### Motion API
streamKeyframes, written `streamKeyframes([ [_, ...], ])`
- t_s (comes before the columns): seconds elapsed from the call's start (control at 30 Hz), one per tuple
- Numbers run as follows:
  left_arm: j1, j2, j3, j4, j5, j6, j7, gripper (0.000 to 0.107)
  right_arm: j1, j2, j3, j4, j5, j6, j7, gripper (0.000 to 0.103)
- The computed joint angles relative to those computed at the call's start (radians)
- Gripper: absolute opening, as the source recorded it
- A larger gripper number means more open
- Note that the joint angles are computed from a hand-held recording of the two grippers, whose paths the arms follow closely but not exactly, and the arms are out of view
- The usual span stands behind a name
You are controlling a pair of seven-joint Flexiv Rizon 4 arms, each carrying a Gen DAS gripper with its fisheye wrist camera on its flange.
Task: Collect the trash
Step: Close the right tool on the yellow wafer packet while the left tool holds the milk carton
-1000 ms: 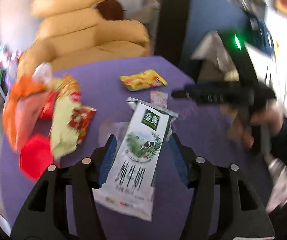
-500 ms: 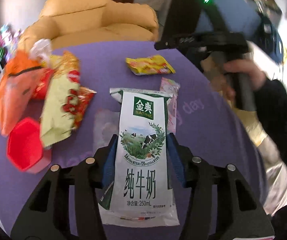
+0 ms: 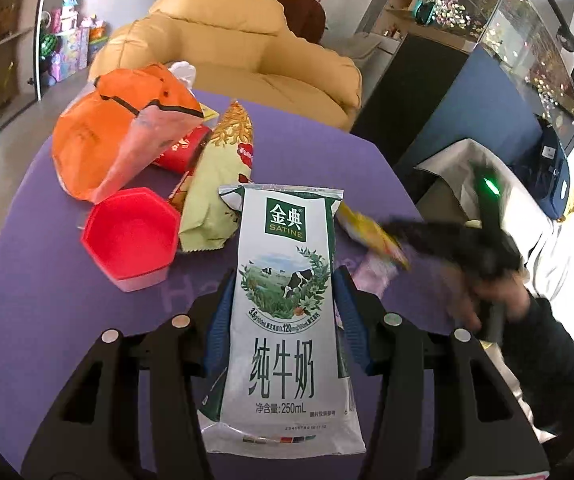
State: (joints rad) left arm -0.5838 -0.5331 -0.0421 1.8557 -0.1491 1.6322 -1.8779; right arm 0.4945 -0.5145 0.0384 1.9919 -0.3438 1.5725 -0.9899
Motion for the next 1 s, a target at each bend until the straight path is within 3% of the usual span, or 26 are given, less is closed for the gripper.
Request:
streamKeyframes([
  [0.13, 0.031, 0.002, -0.058, 0.020, -0.011, 0.026, 0.004, 0.047, 0.095, 0.094, -0.070, 0.143, 0.002, 0.019, 0.083, 0.030],
  [0.23, 0.031, 0.005, -0.066, 0.029, -0.019, 0.035, 0.000, 0.047, 0.074, 0.141, -0.017, 0.191, 0.011, -0.005, 0.114, 0.039],
  [0.3, 0.029, 0.008, -0.065, 0.035, -0.025, 0.041, -0.004, 0.047, 0.015, 0.147, 0.066, 0.201, 0.039, 0.002, 0.087, 0.054],
  [0.33, 0.022, 0.009, -0.057, 0.036, -0.029, 0.043, -0.009, 0.047, -0.002, 0.144, 0.081, 0.207, 0.038, 0.017, 0.083, 0.056],
  [0.47, 0.018, 0.023, -0.047, 0.055, -0.040, 0.058, -0.027, 0.047, 0.056, 0.143, 0.010, 0.256, 0.017, 0.122, 0.058, 0.058],
  [0.57, 0.003, 0.034, -0.022, 0.065, -0.042, 0.054, -0.035, 0.047, -0.024, 0.153, 0.103, 0.229, 0.025, 0.062, 0.007, 0.058],
  [0.67, -0.020, 0.042, 0.013, 0.072, -0.044, 0.047, -0.052, 0.047, -0.119, 0.154, 0.211, 0.237, 0.014, 0.165, -0.120, 0.058],
  [0.73, -0.009, 0.043, 0.004, 0.078, -0.045, 0.049, -0.061, 0.047, -0.082, 0.177, 0.184, 0.240, -0.019, 0.137, -0.180, 0.058],
  [0.8, 0.028, 0.040, -0.038, 0.085, -0.048, 0.059, -0.059, 0.047, 0.011, 0.198, 0.103, 0.252, -0.066, 0.107, -0.218, 0.058],
  [0.93, 0.046, 0.033, -0.064, 0.081, -0.050, 0.054, -0.052, 0.047, 0.026, 0.171, 0.129, 0.211, -0.089, 0.040, -0.294, 0.058],
  [1.0, 0.046, 0.034, -0.065, 0.079, -0.049, 0.049, -0.049, 0.047, 0.121, 0.159, 0.025, 0.210, -0.136, 0.054, -0.277, 0.058],
])
